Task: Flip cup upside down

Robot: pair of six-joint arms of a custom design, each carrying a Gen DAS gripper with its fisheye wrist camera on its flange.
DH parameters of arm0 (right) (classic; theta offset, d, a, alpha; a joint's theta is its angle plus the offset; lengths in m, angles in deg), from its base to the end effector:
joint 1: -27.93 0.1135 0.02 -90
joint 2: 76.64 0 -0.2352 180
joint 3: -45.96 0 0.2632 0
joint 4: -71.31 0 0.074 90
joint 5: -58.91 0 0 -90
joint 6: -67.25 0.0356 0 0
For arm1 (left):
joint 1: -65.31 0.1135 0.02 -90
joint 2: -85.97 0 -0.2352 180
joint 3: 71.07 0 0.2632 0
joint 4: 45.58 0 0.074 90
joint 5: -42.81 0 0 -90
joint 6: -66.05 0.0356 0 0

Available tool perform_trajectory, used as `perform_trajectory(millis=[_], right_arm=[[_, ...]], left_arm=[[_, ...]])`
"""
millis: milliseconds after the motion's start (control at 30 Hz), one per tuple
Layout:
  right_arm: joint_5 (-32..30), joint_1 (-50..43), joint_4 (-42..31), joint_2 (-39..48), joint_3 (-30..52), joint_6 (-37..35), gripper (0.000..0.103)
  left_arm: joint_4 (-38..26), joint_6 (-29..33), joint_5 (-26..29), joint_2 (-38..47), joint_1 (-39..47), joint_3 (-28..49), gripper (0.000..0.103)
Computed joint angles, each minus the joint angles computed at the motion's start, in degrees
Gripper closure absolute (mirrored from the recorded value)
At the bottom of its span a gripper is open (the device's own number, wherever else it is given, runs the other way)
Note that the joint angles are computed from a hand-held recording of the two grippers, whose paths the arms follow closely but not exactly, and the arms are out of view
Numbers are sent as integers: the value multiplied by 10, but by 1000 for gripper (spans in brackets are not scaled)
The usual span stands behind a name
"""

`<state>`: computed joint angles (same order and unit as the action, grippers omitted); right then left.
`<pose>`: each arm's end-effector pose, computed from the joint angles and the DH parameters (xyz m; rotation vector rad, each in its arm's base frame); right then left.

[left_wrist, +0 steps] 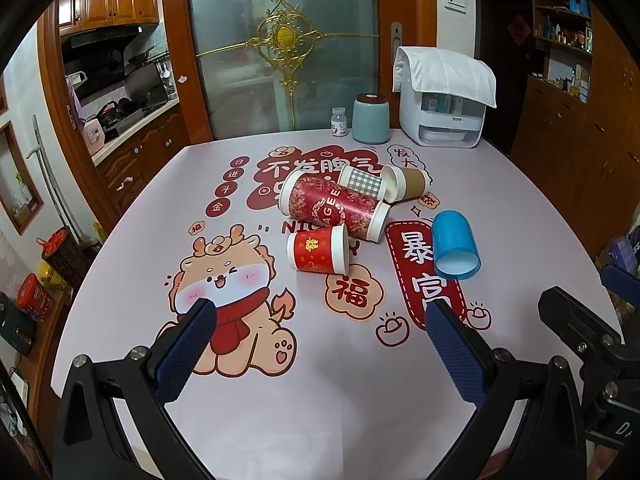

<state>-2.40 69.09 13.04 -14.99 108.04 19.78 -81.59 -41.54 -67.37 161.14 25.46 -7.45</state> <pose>0.1825 0.1369 0.2334 0.2057 2.3990 0.0043 0.2306 -0.1765 0.2089 0.2920 2.3188 -0.0712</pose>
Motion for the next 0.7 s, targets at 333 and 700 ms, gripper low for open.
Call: perform_trajectory(millis=[333, 700], right_arm=[[2, 5, -2, -26, -28, 8, 0], [0, 18, 14, -3, -24, 27, 0]], left_arm=[[-11, -1, 3, 1, -6, 3, 1], [-17, -2, 4, 4, -5, 6, 1]])
